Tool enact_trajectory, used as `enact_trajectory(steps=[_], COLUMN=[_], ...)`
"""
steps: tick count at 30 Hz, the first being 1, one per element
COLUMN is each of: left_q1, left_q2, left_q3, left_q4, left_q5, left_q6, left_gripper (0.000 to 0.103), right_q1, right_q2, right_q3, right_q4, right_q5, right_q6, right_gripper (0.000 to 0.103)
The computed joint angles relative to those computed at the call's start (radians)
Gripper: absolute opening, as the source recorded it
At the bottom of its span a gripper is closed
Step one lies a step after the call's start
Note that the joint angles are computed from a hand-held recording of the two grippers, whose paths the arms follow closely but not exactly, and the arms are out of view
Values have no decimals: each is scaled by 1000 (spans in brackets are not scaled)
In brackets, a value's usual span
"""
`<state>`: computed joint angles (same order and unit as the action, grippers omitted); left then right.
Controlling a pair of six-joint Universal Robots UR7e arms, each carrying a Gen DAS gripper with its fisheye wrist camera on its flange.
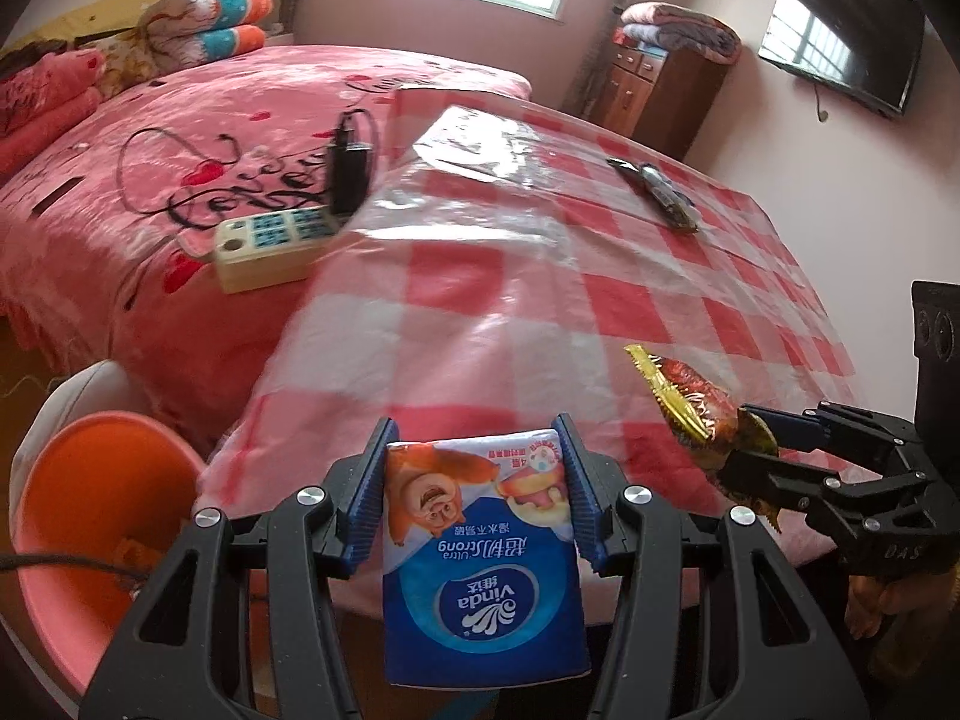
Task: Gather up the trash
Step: 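Lift the tissue pack and chip bag and carry them to the bucket, then open both grippers over the orange bucket to drop the items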
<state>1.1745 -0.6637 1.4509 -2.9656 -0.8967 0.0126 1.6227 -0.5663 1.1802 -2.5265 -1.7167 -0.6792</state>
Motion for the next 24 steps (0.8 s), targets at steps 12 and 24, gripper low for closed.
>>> enact_trajectory(steps=[12,24], left_q1=[38,114], left_q2=[-137,-220], left_q3=[187,263], left_q4=[-111,-177], left_q5=[82,173], left_q6=[-97,-196], left_gripper=[53,54], right_q1=[90,163], right_q2=[92,220], right_q3=[-61,-193], right_q4=[116,232], right_q5=[1,7], right_q6=[-99,-161], right_gripper=[51,51])
